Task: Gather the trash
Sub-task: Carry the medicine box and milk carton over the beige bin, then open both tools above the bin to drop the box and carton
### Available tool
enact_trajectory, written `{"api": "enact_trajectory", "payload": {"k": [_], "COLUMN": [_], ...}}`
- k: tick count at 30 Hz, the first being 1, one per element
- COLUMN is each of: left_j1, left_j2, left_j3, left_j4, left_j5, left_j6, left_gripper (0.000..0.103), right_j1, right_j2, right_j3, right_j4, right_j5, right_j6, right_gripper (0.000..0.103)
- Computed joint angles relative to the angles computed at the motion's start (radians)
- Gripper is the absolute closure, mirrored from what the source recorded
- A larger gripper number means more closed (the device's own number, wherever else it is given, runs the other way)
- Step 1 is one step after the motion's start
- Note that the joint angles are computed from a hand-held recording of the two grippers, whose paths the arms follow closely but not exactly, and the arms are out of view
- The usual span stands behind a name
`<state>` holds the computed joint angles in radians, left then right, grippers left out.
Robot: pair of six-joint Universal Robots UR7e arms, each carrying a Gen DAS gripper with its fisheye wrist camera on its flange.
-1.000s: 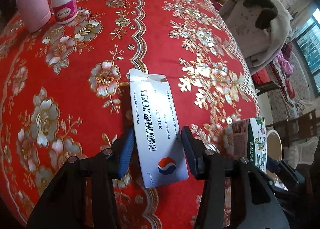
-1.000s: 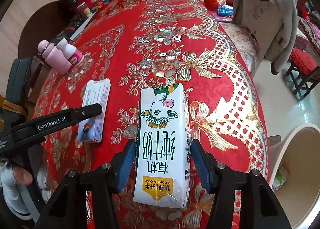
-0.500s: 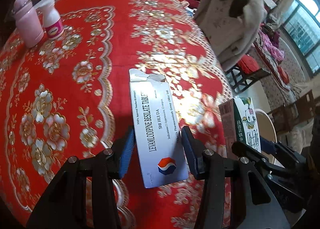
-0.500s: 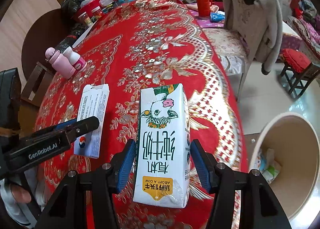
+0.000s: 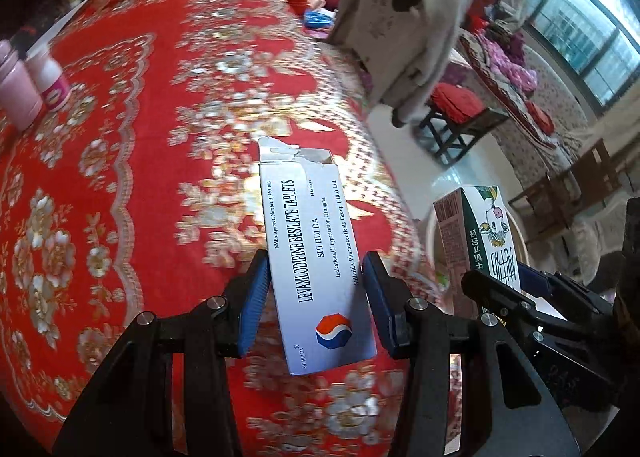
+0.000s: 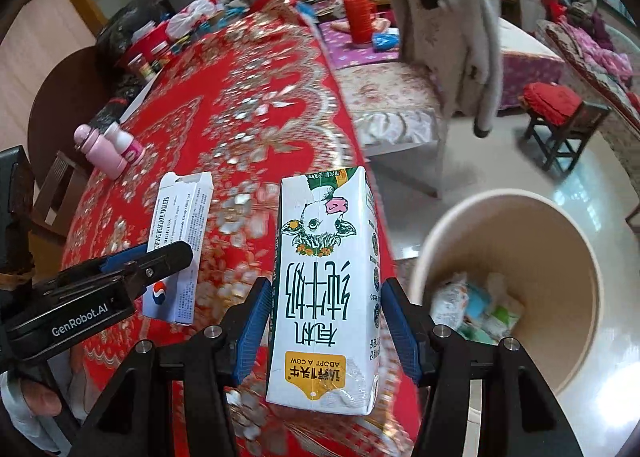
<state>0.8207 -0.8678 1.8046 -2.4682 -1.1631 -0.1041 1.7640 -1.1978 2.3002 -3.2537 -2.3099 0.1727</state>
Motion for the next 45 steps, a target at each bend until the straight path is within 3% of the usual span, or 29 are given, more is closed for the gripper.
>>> {"api": "enact_trajectory", "payload": {"k": [12,25,33,45], "left_j1": [-0.080,-0.142,-0.170,-0.178], "left_j2": [0.073,0.164,0.215,0.262], "left_j3": [0.004,-0.018,-0.035,-0.071], "left_j4": [-0.016,-0.018,-0.010,0.007], "left_j5": [-0.075,-0.129,-0.138,-0.121], "left_j6": [0.032,0.058,0.058,0.039], "left_gripper": [0.058,0.058,0.058,0.058], "right_j1": [-0.058,-0.163,-0.224,-0.279], "right_j2": [-0.200,-0.377,-0.438,-0.447], "right_j3": [0.175,0.305,0.338,0.335], "right_j4": [-0.029,-0.025,-0.019,-0.024], "right_j5": [-0.063,-0.051,-0.022,0.019], "right_j6": [0.079,0.121,0.115,0.091], "right_gripper": [0.048,0.048,0.048,0.048]}}
